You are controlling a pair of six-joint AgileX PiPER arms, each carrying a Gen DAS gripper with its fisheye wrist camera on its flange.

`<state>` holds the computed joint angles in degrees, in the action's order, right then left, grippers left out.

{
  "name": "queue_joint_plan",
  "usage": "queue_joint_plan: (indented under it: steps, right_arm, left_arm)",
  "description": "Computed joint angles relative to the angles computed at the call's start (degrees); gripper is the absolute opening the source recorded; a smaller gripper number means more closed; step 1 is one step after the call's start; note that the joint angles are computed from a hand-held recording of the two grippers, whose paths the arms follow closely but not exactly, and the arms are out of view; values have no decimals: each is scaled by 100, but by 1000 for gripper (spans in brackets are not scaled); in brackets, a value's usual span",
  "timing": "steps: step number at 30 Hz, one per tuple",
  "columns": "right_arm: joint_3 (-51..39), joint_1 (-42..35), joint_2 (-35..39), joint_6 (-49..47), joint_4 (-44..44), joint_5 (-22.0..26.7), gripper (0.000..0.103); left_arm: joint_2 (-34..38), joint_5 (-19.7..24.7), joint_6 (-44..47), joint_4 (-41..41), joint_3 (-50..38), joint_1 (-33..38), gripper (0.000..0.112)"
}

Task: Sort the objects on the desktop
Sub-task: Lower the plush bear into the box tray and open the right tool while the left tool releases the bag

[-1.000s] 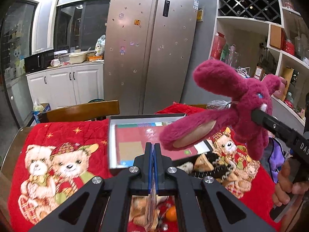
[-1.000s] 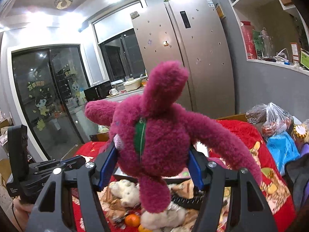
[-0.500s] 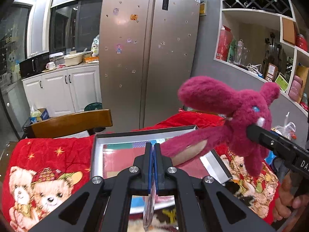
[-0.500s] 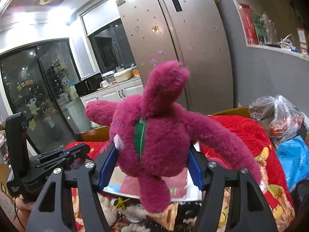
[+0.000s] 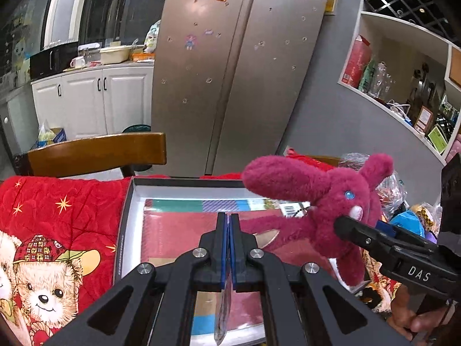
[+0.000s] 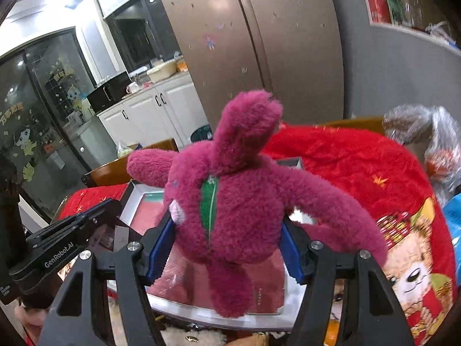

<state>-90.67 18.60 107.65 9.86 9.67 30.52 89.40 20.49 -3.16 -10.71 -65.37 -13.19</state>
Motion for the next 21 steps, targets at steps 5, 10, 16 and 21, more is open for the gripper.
queue_joint_plan:
  steps: [5,10,16,21]
  right_arm:
    - [-23,144,187,150,-195,-20,67]
    - [-489,91,583,-66,275,125,67]
    - [-891,185,790,-709,1050,204,67]
    - [-993,482,850,-84,122,238,68]
  left_arm:
    - [251,67,25,131,-80,129,1]
    - [351,104,79,125,-174,255,1]
    - [424,169,54,210,-258,321,1]
    - [518,210,-84,356,-328,351,1]
